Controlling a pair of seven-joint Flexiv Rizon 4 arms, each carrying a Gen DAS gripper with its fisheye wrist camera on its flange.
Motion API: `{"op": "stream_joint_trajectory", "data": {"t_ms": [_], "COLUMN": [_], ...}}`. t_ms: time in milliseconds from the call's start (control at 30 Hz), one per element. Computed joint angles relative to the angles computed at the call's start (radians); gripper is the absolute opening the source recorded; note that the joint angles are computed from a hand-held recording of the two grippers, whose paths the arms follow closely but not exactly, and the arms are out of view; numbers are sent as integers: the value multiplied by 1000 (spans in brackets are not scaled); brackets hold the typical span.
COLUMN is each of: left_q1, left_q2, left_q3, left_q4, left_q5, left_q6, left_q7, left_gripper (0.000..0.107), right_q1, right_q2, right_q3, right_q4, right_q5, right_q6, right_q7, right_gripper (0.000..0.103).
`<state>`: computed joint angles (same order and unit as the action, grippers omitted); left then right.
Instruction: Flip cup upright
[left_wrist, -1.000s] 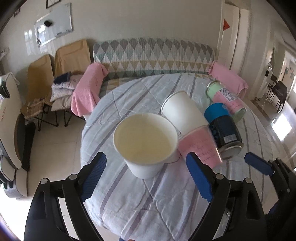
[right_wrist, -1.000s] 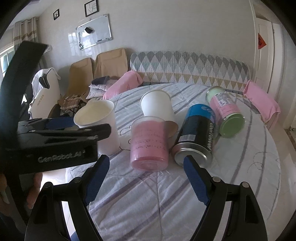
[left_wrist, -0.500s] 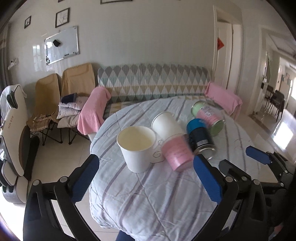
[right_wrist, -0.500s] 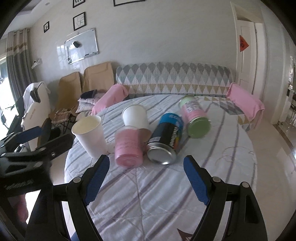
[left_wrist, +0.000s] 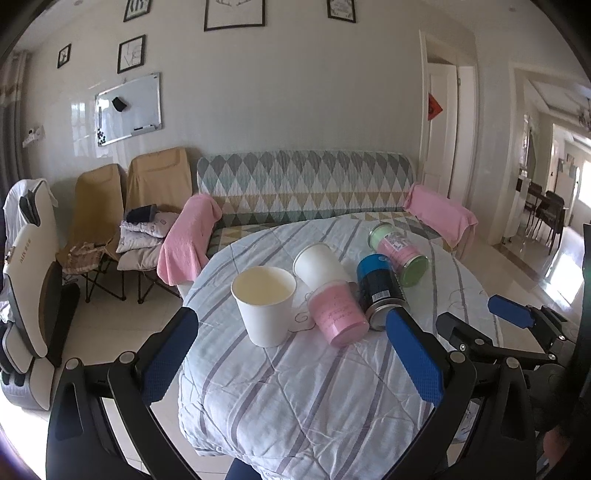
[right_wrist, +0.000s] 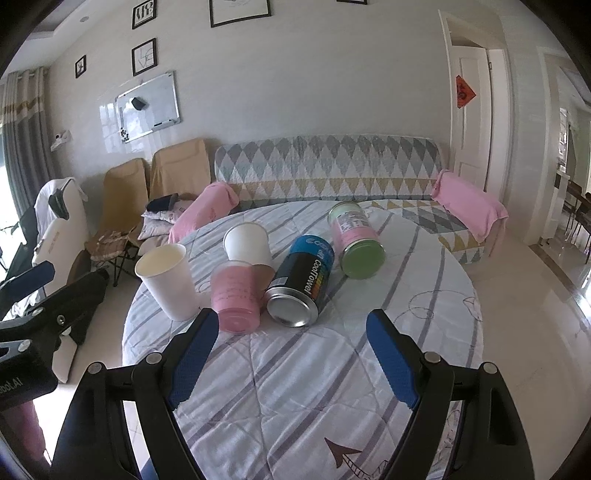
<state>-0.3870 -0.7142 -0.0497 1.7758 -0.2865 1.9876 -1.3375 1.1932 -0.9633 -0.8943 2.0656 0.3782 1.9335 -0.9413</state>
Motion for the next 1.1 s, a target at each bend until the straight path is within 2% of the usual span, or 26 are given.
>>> {"op": "stream_joint_trajectory", "data": {"t_ms": [467,867,1100], "left_q1": [-3,38,29], "left_q2": [12,-12,-29], "left_q3": [4,-5,11], "left_q4": [13,-24,-47], "left_q5": [8,9,26], "left_q6": [-26,-95,-94], "left_q7": [6,-21,-27], "left_gripper": [103,103,103], "right_q1": [7,-14,-16], "right_q2": [-1,6,-1], "right_q3": [-7,1,-3], "right_q4": [9,1,-3], "right_q5": [19,-3,-3], "right_q6": [10,-12,3], "right_q7": [1,18,18], "right_gripper": [83,83,83]}}
